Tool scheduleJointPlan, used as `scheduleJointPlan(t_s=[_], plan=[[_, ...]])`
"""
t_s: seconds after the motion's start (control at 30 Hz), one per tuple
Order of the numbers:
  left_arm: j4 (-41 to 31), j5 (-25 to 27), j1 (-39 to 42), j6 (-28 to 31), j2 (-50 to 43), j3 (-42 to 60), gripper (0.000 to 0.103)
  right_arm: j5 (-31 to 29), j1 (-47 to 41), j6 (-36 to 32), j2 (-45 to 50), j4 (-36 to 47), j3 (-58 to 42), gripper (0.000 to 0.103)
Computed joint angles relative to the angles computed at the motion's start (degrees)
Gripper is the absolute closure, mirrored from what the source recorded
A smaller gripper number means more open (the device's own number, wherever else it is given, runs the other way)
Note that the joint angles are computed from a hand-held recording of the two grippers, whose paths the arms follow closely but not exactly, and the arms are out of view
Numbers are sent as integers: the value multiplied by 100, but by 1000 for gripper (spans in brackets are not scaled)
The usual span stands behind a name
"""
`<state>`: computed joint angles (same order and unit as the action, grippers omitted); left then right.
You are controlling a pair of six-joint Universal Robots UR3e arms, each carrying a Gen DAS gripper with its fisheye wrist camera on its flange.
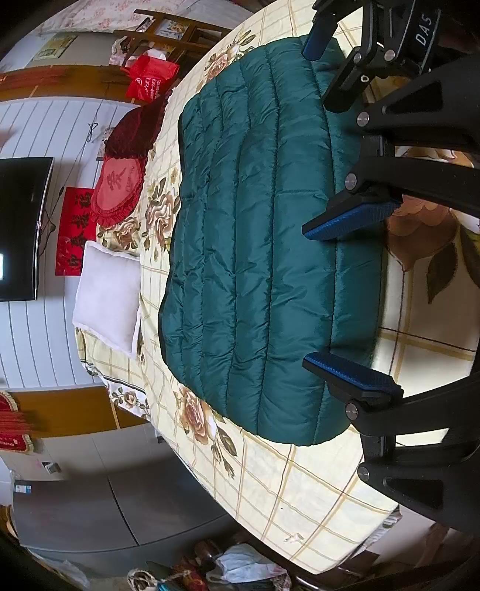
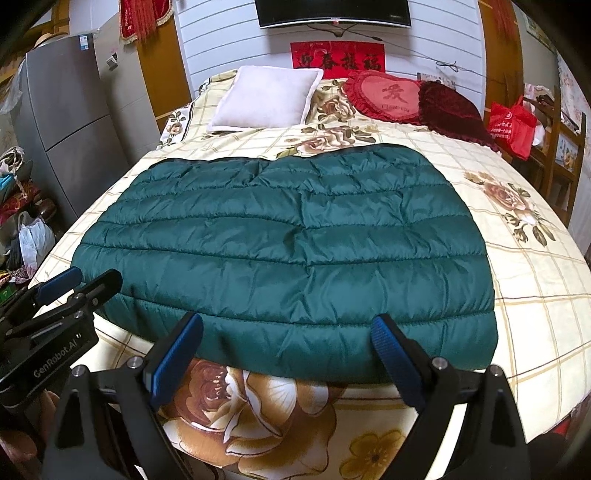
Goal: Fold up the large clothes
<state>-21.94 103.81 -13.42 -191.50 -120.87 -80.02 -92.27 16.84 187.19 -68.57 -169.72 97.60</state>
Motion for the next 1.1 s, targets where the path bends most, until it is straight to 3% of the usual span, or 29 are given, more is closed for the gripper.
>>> scheduleJointPlan(t_s=[1.1], plan=[[148,-89,84,106,-120,113,38,82,-64,-14,220,173,-265,8]])
